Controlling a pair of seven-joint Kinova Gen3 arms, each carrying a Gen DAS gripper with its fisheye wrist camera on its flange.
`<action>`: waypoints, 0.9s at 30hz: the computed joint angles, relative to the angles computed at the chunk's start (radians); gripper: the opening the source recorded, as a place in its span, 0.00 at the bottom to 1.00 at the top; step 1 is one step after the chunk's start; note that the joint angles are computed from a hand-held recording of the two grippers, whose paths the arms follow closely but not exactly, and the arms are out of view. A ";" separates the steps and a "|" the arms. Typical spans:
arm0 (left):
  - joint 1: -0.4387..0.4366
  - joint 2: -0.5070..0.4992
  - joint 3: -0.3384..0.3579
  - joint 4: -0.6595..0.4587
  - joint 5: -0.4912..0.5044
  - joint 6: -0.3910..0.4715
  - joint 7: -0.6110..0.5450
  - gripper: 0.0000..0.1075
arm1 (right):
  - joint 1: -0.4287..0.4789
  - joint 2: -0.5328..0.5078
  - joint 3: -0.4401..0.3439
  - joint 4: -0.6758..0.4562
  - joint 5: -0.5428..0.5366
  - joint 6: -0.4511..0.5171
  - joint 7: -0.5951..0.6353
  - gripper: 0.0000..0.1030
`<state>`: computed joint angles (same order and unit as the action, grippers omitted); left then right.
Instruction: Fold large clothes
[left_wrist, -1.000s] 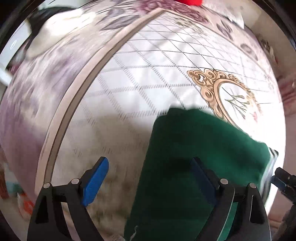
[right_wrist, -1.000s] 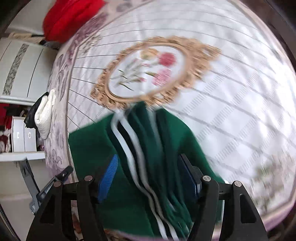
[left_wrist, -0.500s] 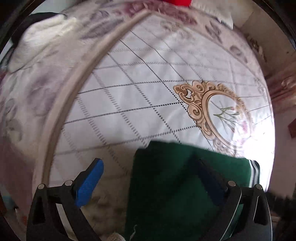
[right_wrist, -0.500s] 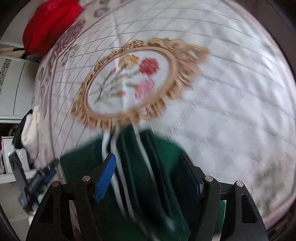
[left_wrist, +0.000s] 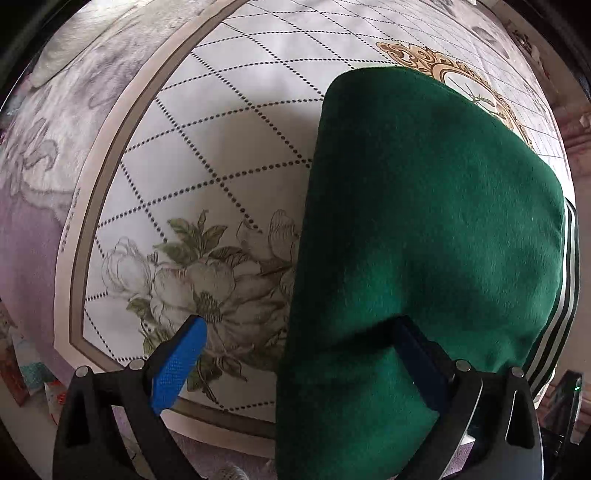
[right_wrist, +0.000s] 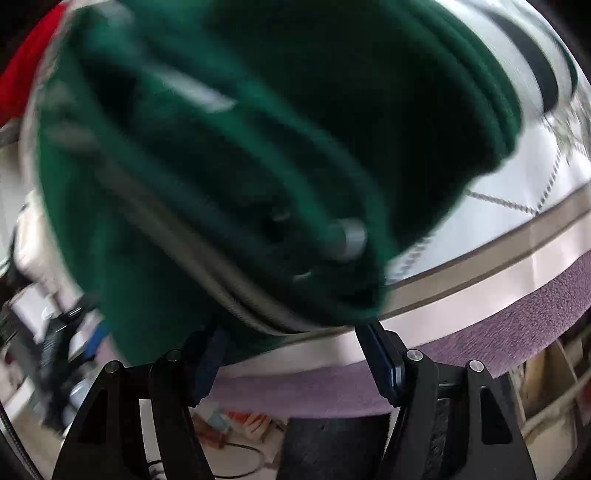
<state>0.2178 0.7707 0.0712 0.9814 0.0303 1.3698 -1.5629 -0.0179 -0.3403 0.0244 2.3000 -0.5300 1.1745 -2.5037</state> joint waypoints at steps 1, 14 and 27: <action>0.007 0.003 -0.002 -0.021 -0.010 0.015 -0.002 0.96 | 0.016 0.004 0.000 0.005 -0.011 0.018 -0.019 0.69; 0.050 0.021 -0.010 -0.154 -0.026 -0.006 0.033 0.96 | -0.017 0.144 0.001 -0.353 0.224 0.100 0.254 0.69; 0.025 0.031 0.001 -0.158 0.004 -0.026 0.054 0.96 | 0.059 0.175 0.066 -0.383 0.223 0.088 0.278 0.17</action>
